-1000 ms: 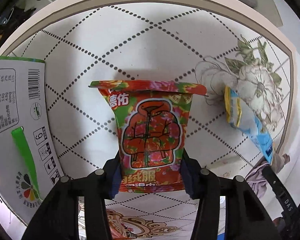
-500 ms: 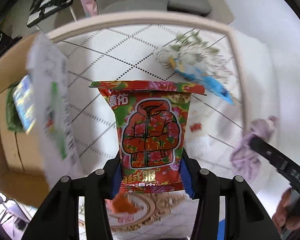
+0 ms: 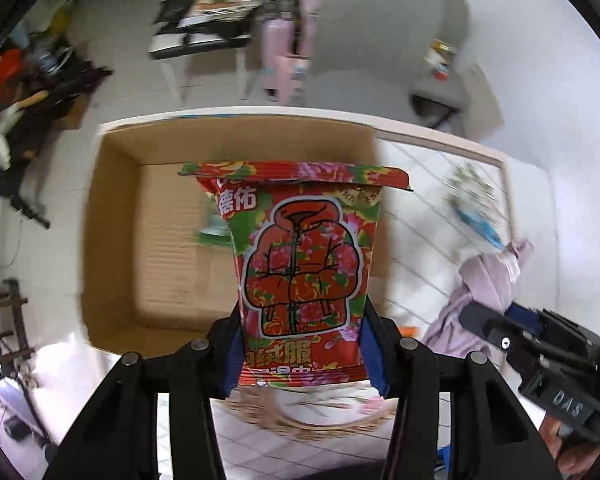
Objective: Organize soft objects
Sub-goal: 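Carry the red packet and sock into the box and release both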
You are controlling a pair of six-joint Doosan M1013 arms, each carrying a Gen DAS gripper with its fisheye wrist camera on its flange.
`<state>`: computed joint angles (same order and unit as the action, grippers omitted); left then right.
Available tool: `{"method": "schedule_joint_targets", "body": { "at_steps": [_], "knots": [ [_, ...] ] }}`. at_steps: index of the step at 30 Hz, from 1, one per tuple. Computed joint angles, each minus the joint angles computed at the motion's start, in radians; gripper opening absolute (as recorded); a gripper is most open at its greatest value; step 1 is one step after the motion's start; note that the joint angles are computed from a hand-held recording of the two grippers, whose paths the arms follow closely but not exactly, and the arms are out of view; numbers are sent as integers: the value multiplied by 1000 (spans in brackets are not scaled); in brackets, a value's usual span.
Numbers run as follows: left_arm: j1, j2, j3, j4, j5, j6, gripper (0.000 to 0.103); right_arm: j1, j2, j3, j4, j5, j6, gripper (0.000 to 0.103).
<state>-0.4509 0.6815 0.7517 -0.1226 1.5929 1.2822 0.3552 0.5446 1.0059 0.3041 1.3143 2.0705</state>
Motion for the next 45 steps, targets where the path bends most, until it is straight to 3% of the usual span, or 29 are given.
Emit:
{"method": "schedule_joint_targets", "body": {
  "at_steps": [4,9,17,22,24,25,33,37,39,40,41,43,45],
  "knots": [
    [56,41,-33,-2,51,17,46,48,106,-148,-35,87,18,39],
    [101,158,-147,-8,149,41,46,86,220,-293,-80,225,40,40],
    [120,298,-347,4,265,107,46,100,312,-375,-111,355,71,40],
    [121,335,-415,18,299,111,46,100,345,-410,-119,413,80,54],
    [124,323,-399,10,285,101,46,101,344,-412,-125,416,85,76],
    [126,314,-382,11,272,103,46,101,339,-407,-122,406,85,80],
    [119,171,-169,58,131,73,48,105,337,-448,-161,422,90,82],
    [111,87,-48,80,38,70,58,115,318,-440,-192,419,76,82],
    [109,42,14,81,-9,58,71,121,304,-429,-210,410,72,83],
    [109,21,40,76,-30,54,85,125,295,-421,-224,403,76,84],
    [107,4,61,75,-50,53,91,128,288,-410,-230,390,80,86],
    [103,-33,108,84,-91,38,91,132,264,-383,-235,363,90,88],
    [105,-69,153,74,-136,16,98,134,237,-349,-235,333,101,92]
  ]
}}
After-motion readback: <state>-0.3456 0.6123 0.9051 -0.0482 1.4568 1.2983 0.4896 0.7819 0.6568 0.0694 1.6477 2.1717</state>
